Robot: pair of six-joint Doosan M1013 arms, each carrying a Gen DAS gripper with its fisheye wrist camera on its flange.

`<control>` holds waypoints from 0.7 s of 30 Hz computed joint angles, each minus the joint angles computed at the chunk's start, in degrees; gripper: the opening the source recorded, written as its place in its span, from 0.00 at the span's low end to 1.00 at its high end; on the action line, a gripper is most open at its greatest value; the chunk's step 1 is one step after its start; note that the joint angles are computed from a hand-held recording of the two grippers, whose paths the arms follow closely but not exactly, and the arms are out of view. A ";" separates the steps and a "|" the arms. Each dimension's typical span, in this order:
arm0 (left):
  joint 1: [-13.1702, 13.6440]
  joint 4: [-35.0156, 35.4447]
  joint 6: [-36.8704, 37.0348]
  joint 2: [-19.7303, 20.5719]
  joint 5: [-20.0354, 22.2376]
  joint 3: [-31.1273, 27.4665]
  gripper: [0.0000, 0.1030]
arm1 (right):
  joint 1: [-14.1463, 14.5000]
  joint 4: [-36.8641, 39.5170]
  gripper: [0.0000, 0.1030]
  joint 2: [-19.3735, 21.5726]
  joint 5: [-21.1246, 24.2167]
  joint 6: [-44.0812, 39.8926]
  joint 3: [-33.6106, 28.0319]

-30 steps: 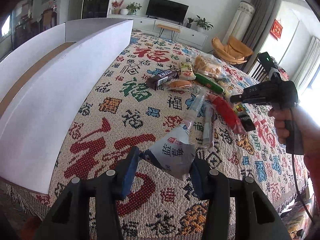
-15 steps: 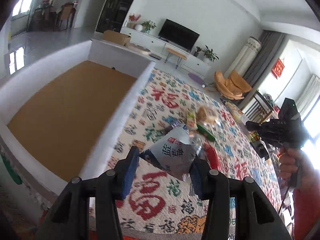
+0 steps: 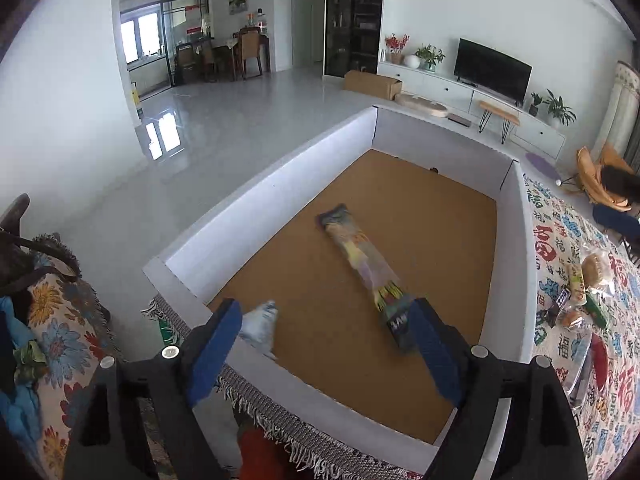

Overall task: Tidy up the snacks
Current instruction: 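Carry both snacks over the white box and open both grippers to drop them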

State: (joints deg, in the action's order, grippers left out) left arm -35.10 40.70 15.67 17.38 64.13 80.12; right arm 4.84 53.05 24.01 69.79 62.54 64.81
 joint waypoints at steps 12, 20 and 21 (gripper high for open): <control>-4.08 5.58 11.62 7.98 -3.59 -10.61 0.85 | -10.75 -28.46 0.65 -7.43 -24.37 -11.91 17.33; -4.98 4.13 12.72 9.04 -2.45 -10.91 0.84 | -18.58 -34.74 0.65 -8.59 -29.80 -8.14 24.78; -5.05 3.90 11.83 8.42 -3.18 -10.02 0.84 | -19.08 -33.71 0.65 -8.55 -29.70 -8.78 25.13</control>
